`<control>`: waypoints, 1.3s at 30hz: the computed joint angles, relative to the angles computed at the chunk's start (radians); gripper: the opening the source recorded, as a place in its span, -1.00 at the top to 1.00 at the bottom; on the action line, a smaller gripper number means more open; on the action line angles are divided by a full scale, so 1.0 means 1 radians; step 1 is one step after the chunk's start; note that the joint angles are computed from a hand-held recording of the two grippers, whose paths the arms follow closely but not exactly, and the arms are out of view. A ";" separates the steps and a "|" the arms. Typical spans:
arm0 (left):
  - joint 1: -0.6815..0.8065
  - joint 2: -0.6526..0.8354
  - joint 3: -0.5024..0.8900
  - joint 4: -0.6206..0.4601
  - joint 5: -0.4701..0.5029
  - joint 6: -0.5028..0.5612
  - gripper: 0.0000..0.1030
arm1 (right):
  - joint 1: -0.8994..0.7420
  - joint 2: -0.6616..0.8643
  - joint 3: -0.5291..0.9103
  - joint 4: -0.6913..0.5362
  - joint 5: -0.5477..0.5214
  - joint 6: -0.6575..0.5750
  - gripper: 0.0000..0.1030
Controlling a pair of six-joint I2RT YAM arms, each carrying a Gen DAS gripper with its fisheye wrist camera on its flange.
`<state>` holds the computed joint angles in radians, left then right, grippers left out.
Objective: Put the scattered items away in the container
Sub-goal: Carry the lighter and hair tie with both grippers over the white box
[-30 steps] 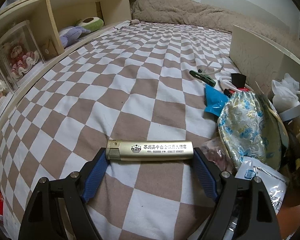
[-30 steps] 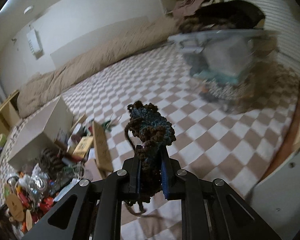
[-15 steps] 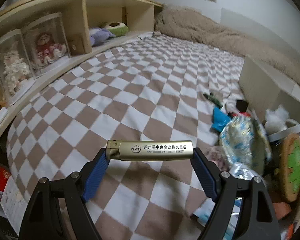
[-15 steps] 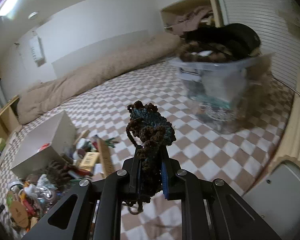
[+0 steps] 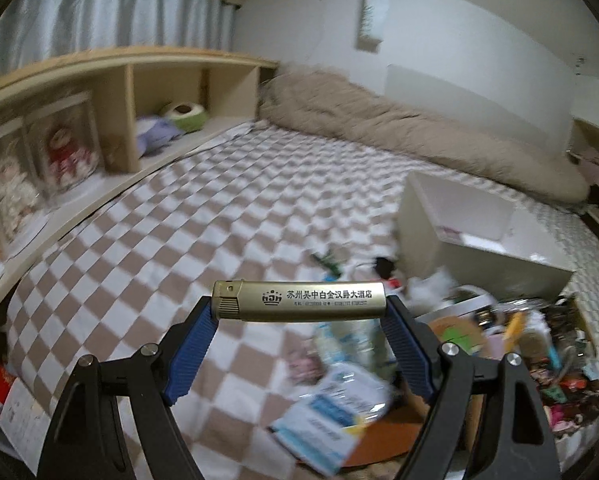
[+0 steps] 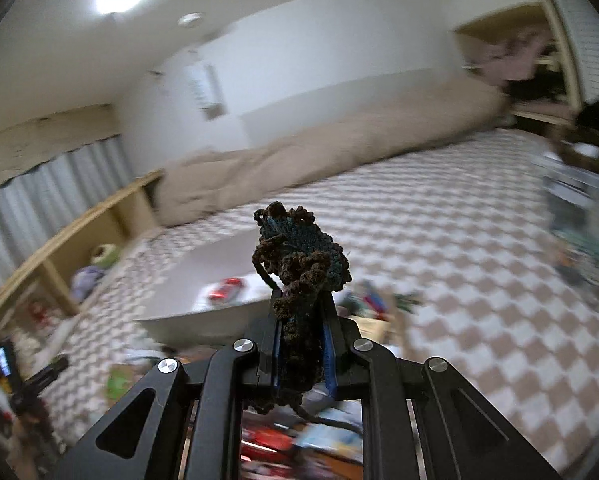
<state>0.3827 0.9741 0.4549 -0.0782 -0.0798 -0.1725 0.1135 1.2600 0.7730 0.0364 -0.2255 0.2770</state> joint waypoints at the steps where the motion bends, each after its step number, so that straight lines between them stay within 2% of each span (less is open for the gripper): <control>1: -0.024 -0.004 0.012 -0.005 0.001 -0.008 -0.61 | 0.011 0.009 0.014 0.007 -0.007 0.000 0.67; 9: -0.165 0.030 0.137 0.008 -0.008 -0.019 -0.62 | 0.114 0.081 0.212 0.022 -0.051 -0.034 0.67; 15: -0.242 0.150 0.265 0.052 -0.012 -0.004 -0.62 | 0.152 0.190 0.410 -0.009 -0.089 -0.085 0.67; 22: -0.282 0.336 0.434 0.075 0.036 0.007 -0.62 | 0.179 0.356 0.669 -0.081 -0.112 -0.135 0.67; 29: -0.303 0.532 0.655 0.038 0.083 0.013 -0.62 | 0.202 0.511 0.914 -0.180 -0.071 -0.181 0.67; 37: -0.294 0.731 0.874 -0.040 0.242 -0.017 -0.62 | 0.223 0.760 1.267 -0.341 -0.009 -0.223 0.67; 39: -0.300 0.771 0.906 -0.049 0.256 -0.016 -0.62 | 0.234 0.836 1.351 -0.362 0.023 -0.232 0.67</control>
<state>0.0825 1.7450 1.3610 -0.1273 0.1763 -0.1889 0.3471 2.0957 2.1235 -0.3260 -0.2027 0.0449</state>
